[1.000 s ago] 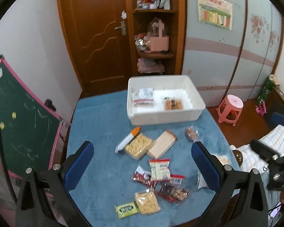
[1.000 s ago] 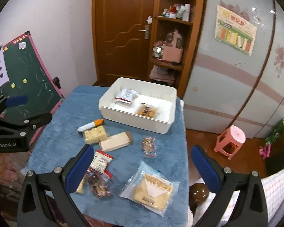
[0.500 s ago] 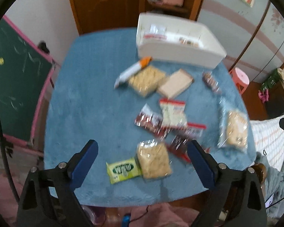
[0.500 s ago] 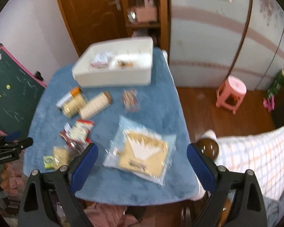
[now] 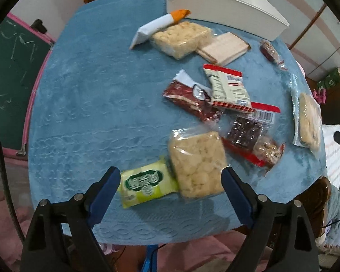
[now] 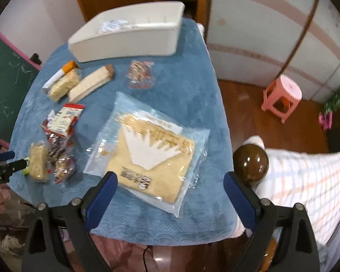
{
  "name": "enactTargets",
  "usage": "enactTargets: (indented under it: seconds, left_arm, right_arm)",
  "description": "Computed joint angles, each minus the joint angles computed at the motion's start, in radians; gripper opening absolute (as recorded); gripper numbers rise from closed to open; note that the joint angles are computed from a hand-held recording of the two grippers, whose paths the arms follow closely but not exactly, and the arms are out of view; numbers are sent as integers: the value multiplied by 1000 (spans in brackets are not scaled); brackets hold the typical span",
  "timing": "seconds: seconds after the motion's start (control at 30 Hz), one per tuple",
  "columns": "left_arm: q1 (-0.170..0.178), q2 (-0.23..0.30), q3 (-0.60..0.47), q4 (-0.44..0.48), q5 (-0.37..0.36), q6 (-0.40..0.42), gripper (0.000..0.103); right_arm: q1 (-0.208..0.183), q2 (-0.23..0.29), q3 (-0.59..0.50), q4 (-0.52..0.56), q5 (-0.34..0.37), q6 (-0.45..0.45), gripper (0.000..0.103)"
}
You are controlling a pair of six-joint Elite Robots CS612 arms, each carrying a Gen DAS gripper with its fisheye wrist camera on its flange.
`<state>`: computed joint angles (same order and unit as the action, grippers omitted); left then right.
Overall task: Organize snacks
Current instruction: 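Grasp the clear cookie bag with the left tool while the right tool grasps the large bread bag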
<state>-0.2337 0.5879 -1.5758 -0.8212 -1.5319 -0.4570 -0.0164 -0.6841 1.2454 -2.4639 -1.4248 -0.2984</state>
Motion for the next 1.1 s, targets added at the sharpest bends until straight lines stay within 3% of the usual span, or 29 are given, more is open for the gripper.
enactTargets:
  seconds: [0.3, 0.4, 0.67, 0.73, 0.8, 0.83, 0.9, 1.1]
  left_arm:
    - [-10, -26, 107, -22, -56, 39, 90]
    - [-11, -29, 131, -16, -67, 39, 90]
    - [-24, -38, 177, -20, -41, 67, 90]
    - [-25, -38, 183, -25, -39, 66, 84]
    - [-26, -42, 194, -18, -41, 69, 66]
    - [-26, -43, 200, -16, -32, 62, 64]
    - [-22, -40, 202, -28, -42, 53, 61]
    - [-12, -34, 195, -62, -71, 44, 60]
  right_arm:
    - [-24, 60, -73, 119, 65, 94, 95]
    - [-21, 82, -96, 141, 56, 106, 95]
    - [-26, 116, -139, 181, 183, 140, 97]
    - [-15, 120, -154, 203, 184, 109, 91]
    - [-6, 114, -149, 191, 199, 67, 70]
    - [0, 111, -147, 187, 191, 54, 65]
    - [6, 98, -136, 180, 214, 28, 45]
    - [21, 58, -108, 156, 227, 6, 29]
